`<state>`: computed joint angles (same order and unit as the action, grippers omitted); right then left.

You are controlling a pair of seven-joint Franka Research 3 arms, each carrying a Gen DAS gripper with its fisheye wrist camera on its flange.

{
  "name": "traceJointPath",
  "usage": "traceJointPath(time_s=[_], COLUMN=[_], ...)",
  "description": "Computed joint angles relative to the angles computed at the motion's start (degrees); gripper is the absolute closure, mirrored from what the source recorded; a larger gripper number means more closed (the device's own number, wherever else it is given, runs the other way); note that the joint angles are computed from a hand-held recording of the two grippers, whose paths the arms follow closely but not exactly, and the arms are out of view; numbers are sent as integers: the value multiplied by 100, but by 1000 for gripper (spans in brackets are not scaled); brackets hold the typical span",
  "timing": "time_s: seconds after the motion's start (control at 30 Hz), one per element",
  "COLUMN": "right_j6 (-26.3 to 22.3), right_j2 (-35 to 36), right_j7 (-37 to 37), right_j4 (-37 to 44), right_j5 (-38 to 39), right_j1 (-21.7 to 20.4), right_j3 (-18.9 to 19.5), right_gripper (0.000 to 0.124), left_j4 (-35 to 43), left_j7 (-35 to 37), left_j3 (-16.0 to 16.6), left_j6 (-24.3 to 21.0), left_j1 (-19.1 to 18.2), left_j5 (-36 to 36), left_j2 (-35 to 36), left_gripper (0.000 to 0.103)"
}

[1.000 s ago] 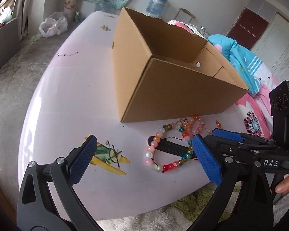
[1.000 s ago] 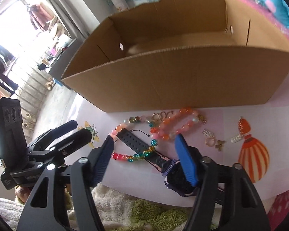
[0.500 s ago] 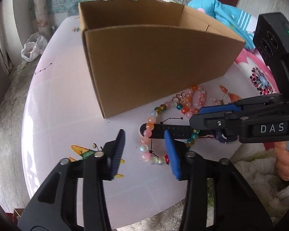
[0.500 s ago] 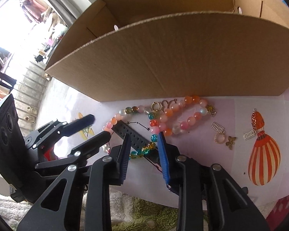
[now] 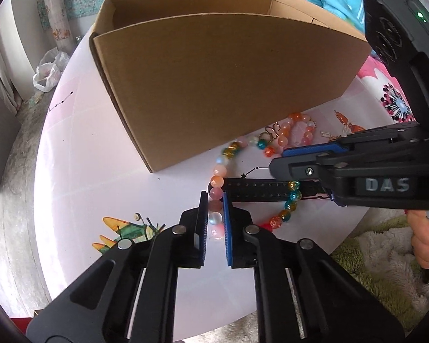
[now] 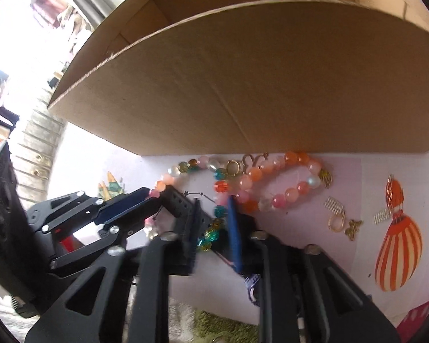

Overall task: Organize jewelry
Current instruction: 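Lift the bracelet with the left tool and release it inside the cardboard box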

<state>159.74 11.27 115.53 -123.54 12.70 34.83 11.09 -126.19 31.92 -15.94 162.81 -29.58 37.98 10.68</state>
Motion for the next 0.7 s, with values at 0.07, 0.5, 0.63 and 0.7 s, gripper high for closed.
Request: traceJointPath(time_s=[0.07,0.5,0.63,0.7], right_j6=[245,1276,1439,1395], right_j2=[41,-780,-1247,-1380], right_j7=[52,-737,-1328,-1821], right_j4=[-36,-676,-720,-565], right_j5=[-18,172,434,695], right_j1=[36,-58,-41,-35], right_j3=[-13,192,212,142], right_gripper=[114,114,114,114], left_j4=[118,-193,-52,224], left_j7=[-246,-1233,-1433,-1474], left_j3=[88,-49,-199,-253], left_j6=[-186,35,111,57], left_j1=[-127,209,421,522], left_j5=[313,831,1303,1550], left_j2=[42,-970,-1302,-1261], left_gripper=[94,94,94,94])
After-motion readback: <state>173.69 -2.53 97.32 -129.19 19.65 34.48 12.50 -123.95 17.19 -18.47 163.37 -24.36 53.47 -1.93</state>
